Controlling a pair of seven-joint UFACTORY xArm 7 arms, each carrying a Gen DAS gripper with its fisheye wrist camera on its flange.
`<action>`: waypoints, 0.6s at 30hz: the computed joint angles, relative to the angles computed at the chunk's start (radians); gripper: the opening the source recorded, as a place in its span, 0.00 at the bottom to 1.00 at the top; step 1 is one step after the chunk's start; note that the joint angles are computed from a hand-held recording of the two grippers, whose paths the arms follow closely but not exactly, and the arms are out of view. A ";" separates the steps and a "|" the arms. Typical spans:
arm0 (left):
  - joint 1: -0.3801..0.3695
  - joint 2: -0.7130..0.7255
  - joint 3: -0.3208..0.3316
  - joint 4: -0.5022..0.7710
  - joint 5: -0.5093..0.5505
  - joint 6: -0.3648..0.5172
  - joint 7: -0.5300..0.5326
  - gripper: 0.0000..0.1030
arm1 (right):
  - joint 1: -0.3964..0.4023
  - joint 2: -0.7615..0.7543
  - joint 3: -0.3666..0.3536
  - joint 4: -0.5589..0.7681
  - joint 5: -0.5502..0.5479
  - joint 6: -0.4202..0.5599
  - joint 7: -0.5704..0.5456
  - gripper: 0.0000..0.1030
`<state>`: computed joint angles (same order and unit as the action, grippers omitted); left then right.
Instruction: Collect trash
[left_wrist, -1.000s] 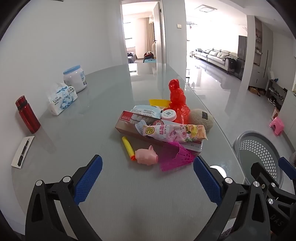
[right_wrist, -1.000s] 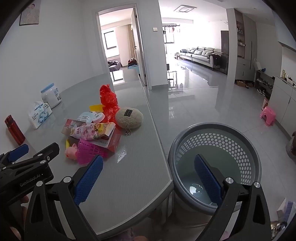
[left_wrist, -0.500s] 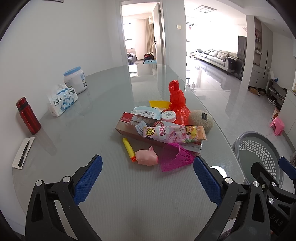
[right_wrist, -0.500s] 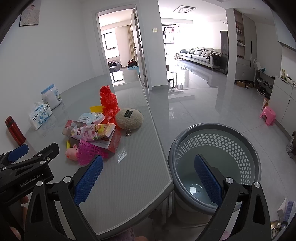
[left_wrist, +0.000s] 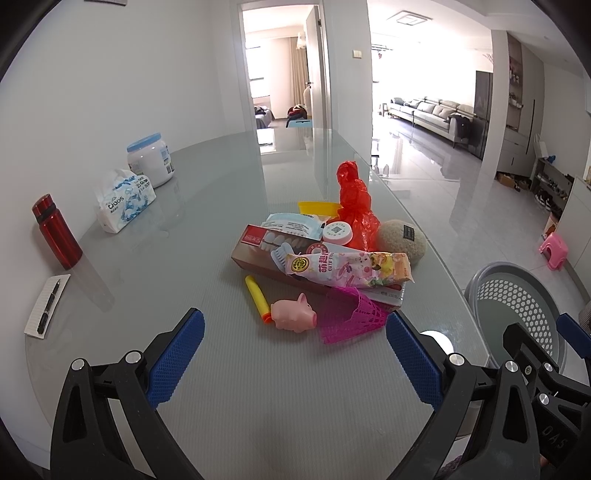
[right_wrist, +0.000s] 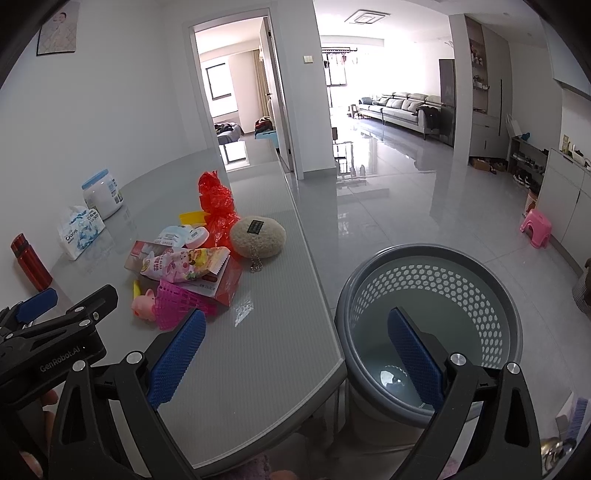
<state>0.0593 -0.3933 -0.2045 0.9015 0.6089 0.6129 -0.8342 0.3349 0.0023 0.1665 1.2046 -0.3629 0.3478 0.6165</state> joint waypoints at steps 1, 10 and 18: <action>0.000 0.000 -0.001 0.000 0.001 0.000 -0.001 0.94 | 0.000 0.000 0.000 0.001 0.001 0.001 -0.001 0.92; 0.001 0.005 0.006 0.004 -0.001 -0.004 0.007 0.94 | 0.000 -0.001 0.000 0.000 0.007 0.001 -0.005 0.92; 0.001 0.005 0.005 0.003 -0.002 -0.005 0.008 0.94 | 0.000 0.000 0.000 0.000 0.007 0.000 -0.004 0.92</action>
<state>0.0602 -0.3885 -0.1990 0.9046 0.6071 0.6077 -0.8263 0.3353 0.0027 0.1663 1.2041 -0.3563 0.3476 0.6123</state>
